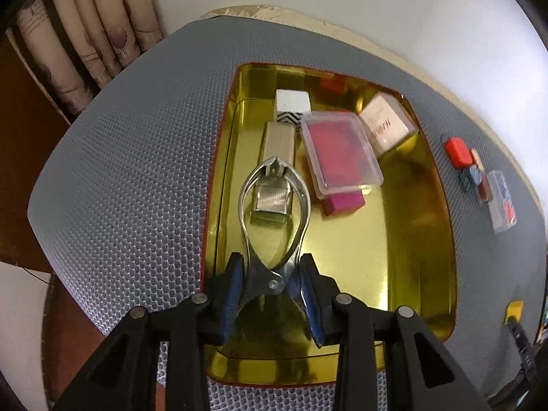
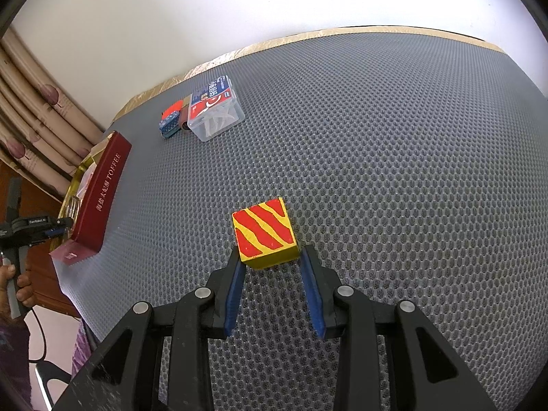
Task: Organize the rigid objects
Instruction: 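Carry the silver clip into the tin and open the left gripper, then carry the striped block over the tin with the right gripper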
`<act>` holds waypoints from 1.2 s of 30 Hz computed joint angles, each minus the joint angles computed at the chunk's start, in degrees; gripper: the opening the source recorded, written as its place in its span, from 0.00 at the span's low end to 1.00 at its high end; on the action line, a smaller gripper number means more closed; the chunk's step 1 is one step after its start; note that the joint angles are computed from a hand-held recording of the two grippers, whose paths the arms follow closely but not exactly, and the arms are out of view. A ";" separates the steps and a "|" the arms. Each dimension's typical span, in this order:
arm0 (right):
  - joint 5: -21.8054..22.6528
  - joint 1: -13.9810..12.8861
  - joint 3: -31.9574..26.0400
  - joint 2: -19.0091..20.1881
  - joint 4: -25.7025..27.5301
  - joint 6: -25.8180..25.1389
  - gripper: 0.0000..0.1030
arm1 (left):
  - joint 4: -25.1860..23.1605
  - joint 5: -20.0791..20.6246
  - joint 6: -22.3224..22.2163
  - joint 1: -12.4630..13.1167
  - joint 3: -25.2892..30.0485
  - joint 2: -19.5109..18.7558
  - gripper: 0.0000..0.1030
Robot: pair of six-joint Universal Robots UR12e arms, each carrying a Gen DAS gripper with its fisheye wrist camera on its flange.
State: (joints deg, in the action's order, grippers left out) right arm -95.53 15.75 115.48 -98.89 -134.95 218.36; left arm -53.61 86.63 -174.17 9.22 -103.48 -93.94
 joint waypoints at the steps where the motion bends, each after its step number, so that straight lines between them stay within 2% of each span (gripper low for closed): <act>1: -0.10 0.03 -0.07 0.04 0.09 -0.06 0.31 | -0.12 0.79 0.37 -0.28 0.07 -0.04 0.34; 5: -0.57 0.21 -0.29 0.25 0.39 -0.12 0.31 | 2.44 1.97 0.97 -0.67 -1.35 1.07 0.34; 10: -2.19 0.97 -1.03 1.06 1.04 -0.14 0.31 | 12.91 1.38 -0.84 0.33 -6.26 5.20 0.38; 13: -2.96 1.38 -1.39 1.38 1.49 0.54 0.31 | 18.99 -0.34 -2.46 1.96 -9.75 8.00 0.38; 17: -3.53 1.87 -1.82 1.67 2.35 1.29 0.32 | 22.49 -0.89 -3.75 4.08 -12.99 10.67 0.39; 22: -3.58 2.36 -2.24 1.78 3.33 3.25 0.31 | 21.98 -2.41 -4.24 7.25 -15.07 12.54 0.39; 27: -4.60 3.82 -4.14 2.68 4.95 3.49 0.29 | 19.24 -7.16 -6.21 10.66 -15.67 13.23 0.39; 29: -5.68 4.54 -5.47 3.49 7.26 3.36 0.29 | 18.41 -9.20 -6.48 11.48 -15.72 13.29 0.39; 31: -4.02 4.13 -5.35 3.34 8.00 4.13 0.29 | 18.34 -9.75 -6.18 11.64 -15.71 13.34 0.39; 32: -5.12 4.46 -5.13 3.01 8.05 5.43 0.30 | 18.58 -10.33 -5.99 11.80 -15.82 13.51 0.39; 34: -7.61 5.25 -4.88 2.39 8.04 6.13 0.42 | 19.28 -11.16 -5.66 12.05 -16.13 13.91 0.39; 36: -9.63 5.72 -5.12 2.21 8.86 5.22 0.67 | 19.32 -11.62 -5.37 12.01 -16.10 13.97 0.39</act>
State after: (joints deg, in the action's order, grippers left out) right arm -105.16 21.47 110.36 -96.69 -126.09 223.57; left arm -34.30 75.01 -179.53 21.24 -119.58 -79.97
